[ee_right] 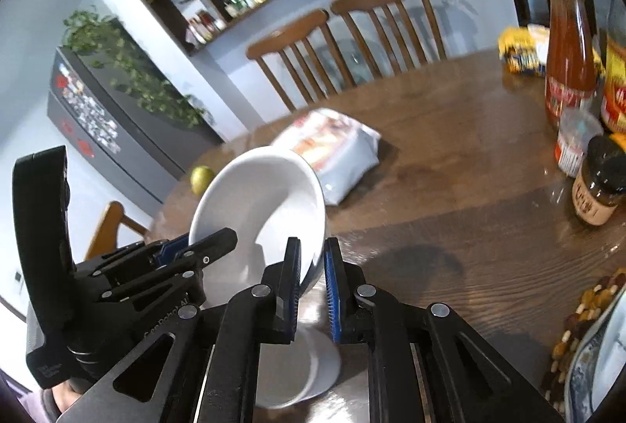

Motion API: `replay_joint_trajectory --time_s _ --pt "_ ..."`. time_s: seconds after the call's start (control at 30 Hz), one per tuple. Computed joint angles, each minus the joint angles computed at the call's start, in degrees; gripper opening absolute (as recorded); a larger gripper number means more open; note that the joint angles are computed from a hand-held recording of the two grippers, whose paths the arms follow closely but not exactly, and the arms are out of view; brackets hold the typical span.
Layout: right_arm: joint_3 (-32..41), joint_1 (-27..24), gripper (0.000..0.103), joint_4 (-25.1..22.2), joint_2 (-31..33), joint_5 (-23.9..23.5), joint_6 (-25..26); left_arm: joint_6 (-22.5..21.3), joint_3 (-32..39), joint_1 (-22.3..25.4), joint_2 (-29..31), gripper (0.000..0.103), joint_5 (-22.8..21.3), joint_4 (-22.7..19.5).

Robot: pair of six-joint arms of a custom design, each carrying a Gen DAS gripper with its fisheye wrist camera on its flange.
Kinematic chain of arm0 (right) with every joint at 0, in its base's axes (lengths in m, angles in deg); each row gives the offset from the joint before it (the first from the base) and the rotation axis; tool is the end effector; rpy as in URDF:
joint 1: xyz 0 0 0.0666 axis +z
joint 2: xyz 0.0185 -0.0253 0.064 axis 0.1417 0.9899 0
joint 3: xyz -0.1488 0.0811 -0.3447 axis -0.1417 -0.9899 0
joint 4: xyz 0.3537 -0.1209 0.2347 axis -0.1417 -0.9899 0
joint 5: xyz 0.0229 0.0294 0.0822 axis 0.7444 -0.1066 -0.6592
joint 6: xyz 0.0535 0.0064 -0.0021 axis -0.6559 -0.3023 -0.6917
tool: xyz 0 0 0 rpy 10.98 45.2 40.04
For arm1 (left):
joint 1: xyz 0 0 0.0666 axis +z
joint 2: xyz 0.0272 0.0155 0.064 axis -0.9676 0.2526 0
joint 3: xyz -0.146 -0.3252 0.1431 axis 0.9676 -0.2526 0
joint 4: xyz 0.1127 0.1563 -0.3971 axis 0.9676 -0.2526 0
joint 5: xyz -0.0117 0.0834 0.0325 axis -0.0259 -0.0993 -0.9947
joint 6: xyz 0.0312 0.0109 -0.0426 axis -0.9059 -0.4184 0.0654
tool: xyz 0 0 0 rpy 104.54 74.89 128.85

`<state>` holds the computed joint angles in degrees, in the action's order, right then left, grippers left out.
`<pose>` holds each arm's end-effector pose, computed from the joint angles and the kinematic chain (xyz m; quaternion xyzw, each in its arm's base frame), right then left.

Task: Organize plates and bowls
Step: 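Lift the smaller white bowl and lower it into the large white bowl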

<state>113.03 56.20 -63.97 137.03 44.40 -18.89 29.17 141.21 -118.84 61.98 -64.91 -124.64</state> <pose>0.2887 0.3012 0.4882 0.1230 0.8828 0.2216 0.3955 0.3501 -0.3202 0.5257 0.2297 0.9083 -0.0416 0.3470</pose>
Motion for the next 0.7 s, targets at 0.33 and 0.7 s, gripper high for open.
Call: replay_joint_trajectory --time_s 0.33,0.7 --pt "2.3 7.1 0.014 -1.0 -1.0 6.5 0.8 1.8 -4.9 -2.1 -8.6 0.014 -3.7 0.7" --pt "4.5 13.2 0.014 -3.9 1.1 8.3 -0.4 4.8 -10.4 -3.0 -16.3 0.019 -6.0 -2.0"
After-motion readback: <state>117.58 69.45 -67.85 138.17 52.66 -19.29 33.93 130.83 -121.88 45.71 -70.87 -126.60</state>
